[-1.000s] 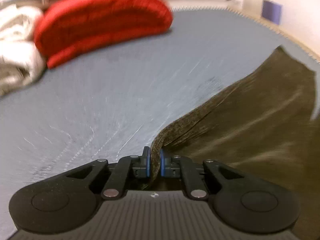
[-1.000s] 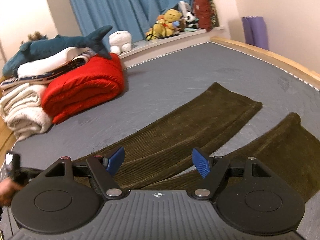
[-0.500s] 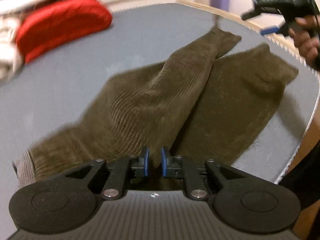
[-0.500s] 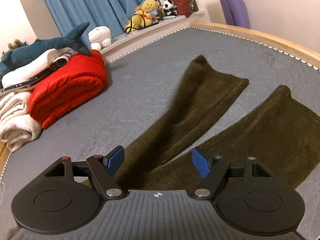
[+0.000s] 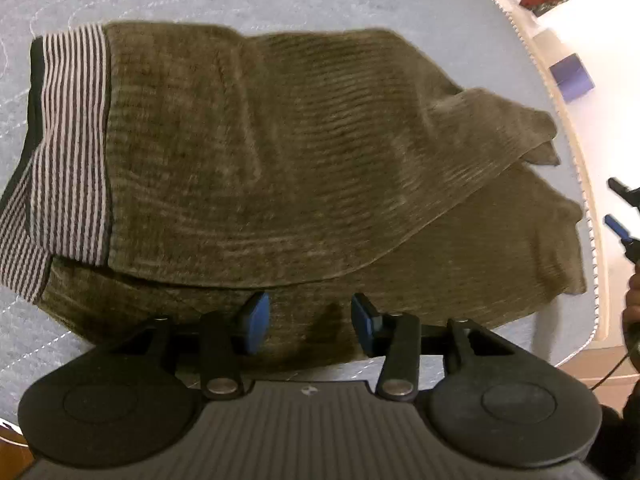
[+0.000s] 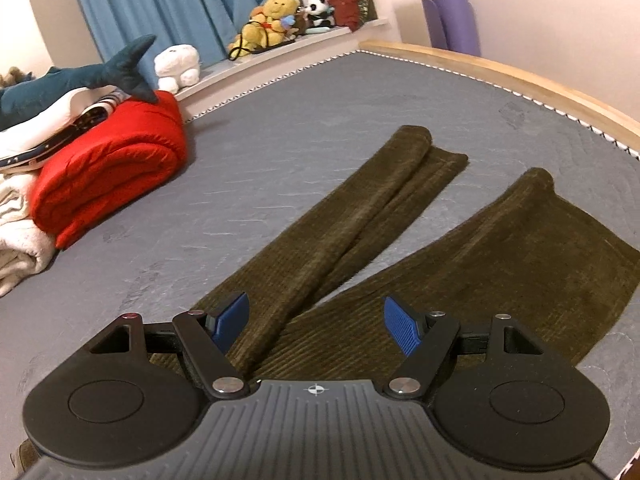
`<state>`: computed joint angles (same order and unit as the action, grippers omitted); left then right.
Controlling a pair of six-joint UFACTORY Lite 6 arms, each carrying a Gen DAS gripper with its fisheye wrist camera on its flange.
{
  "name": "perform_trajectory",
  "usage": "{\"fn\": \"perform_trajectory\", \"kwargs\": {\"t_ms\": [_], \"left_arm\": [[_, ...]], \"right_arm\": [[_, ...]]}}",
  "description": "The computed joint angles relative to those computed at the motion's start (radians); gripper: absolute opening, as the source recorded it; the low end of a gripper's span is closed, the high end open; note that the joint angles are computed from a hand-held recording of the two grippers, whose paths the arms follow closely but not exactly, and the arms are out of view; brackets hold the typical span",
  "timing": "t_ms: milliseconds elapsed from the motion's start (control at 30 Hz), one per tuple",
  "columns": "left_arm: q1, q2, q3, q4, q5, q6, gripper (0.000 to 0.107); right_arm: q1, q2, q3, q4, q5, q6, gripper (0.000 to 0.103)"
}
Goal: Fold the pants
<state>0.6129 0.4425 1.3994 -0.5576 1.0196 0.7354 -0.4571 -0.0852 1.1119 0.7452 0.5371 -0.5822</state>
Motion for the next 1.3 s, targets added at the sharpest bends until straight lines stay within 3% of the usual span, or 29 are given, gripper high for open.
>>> {"fn": "perform_trajectory", "kwargs": {"t_ms": [167, 367, 500, 600, 633, 700, 767, 833, 867, 1000, 1067, 1167, 1300], "left_arm": [[0.015, -0.028, -0.051, -0.093, -0.107, -0.032, 0.052], [0.038, -0.051, -0.070, -0.114, -0.160, -0.083, 0.049], [0.003, -0.114, -0.132, -0.023, -0.246, -0.124, 0.013], [0.000, -0.140, -0.125, -0.029, -0.252, -0.120, 0.008], [0.004, -0.156, -0.124, -0.040, -0.255, -0.114, 0.007], [0.016, -0.201, -0.135, -0.081, -0.272, -0.089, 0.005], [0.038, -0.242, -0.153, -0.147, -0.306, -0.053, 0.004], [0.056, -0.300, -0.180, -0.176, -0.356, -0.054, 0.004], [0.059, -0.297, -0.178, -0.171, -0.362, -0.067, 0.004], [0.054, -0.133, -0.072, -0.026, -0.228, -0.252, 0.005], [0.044, -0.119, -0.079, -0.026, -0.239, -0.269, 0.006], [0.023, -0.122, -0.088, -0.071, -0.270, -0.251, 0.021], [-0.004, -0.111, -0.074, -0.043, -0.284, -0.316, 0.023]], "right_arm": [[-0.002, 0.009, -0.002, -0.005, -0.011, -0.009, 0.076], [0.023, 0.029, 0.008, -0.035, -0.033, 0.031, 0.076], [0.014, 0.055, 0.029, -0.040, -0.032, 0.065, 0.076], [-0.037, 0.075, 0.058, 0.010, -0.034, 0.075, 0.076], [-0.055, 0.082, 0.069, 0.026, -0.040, 0.077, 0.072], [-0.101, 0.088, 0.083, 0.078, -0.057, 0.067, 0.046], [-0.157, 0.112, 0.107, 0.180, -0.051, 0.008, 0.031], [-0.199, 0.144, 0.141, 0.240, -0.044, -0.015, 0.029], [-0.213, 0.175, 0.179, 0.217, -0.040, 0.027, 0.029], [-0.237, 0.402, 0.430, 0.163, 0.071, 0.139, 0.032], [-0.228, 0.556, 0.583, 0.190, 0.121, 0.134, 0.032], [-0.202, 0.784, 0.811, 0.204, 0.171, 0.156, 0.032], [-0.153, 1.071, 1.108, 0.194, 0.186, 0.209, 0.032]]}}
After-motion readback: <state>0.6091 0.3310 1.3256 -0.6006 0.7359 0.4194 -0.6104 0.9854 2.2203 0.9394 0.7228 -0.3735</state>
